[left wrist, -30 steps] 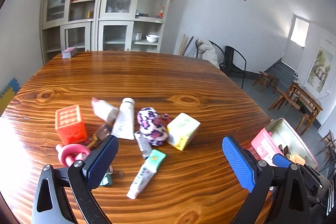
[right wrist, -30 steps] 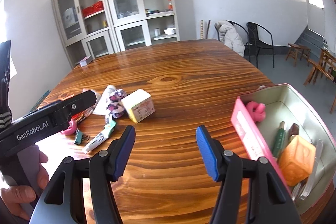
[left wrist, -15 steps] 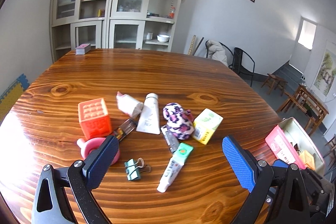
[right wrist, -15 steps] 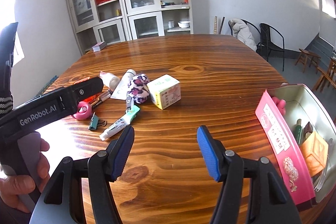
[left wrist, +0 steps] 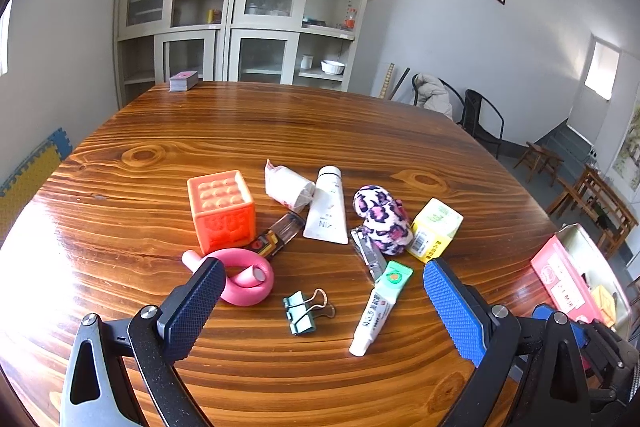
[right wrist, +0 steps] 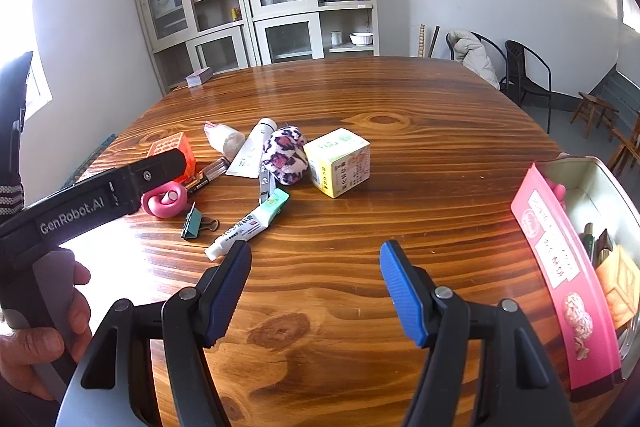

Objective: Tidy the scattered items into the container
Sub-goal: 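Grasp the silver metal clipper with the right gripper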

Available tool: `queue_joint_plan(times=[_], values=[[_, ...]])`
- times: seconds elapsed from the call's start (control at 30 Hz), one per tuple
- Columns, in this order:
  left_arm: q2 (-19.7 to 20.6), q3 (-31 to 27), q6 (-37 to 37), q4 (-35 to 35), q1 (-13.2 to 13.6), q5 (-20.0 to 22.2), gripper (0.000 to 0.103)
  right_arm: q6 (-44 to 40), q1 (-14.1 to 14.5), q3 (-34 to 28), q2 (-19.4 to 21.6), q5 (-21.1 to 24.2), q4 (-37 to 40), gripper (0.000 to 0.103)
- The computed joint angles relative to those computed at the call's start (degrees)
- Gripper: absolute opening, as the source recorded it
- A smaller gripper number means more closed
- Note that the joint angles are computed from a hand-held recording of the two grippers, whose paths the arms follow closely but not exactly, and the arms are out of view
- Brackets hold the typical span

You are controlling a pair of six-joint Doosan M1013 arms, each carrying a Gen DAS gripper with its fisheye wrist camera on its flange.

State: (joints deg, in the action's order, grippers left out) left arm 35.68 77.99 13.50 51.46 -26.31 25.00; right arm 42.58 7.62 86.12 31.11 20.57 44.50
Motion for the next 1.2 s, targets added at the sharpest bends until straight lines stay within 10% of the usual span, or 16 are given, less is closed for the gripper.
queue_joint_plan(times=[1.2], values=[[-0.1, 1.2, 1.2, -3.0, 3.3, 5.9, 0.101, 6.6, -0.2, -7.8, 5.9, 8.8, -3.3, 0.071]])
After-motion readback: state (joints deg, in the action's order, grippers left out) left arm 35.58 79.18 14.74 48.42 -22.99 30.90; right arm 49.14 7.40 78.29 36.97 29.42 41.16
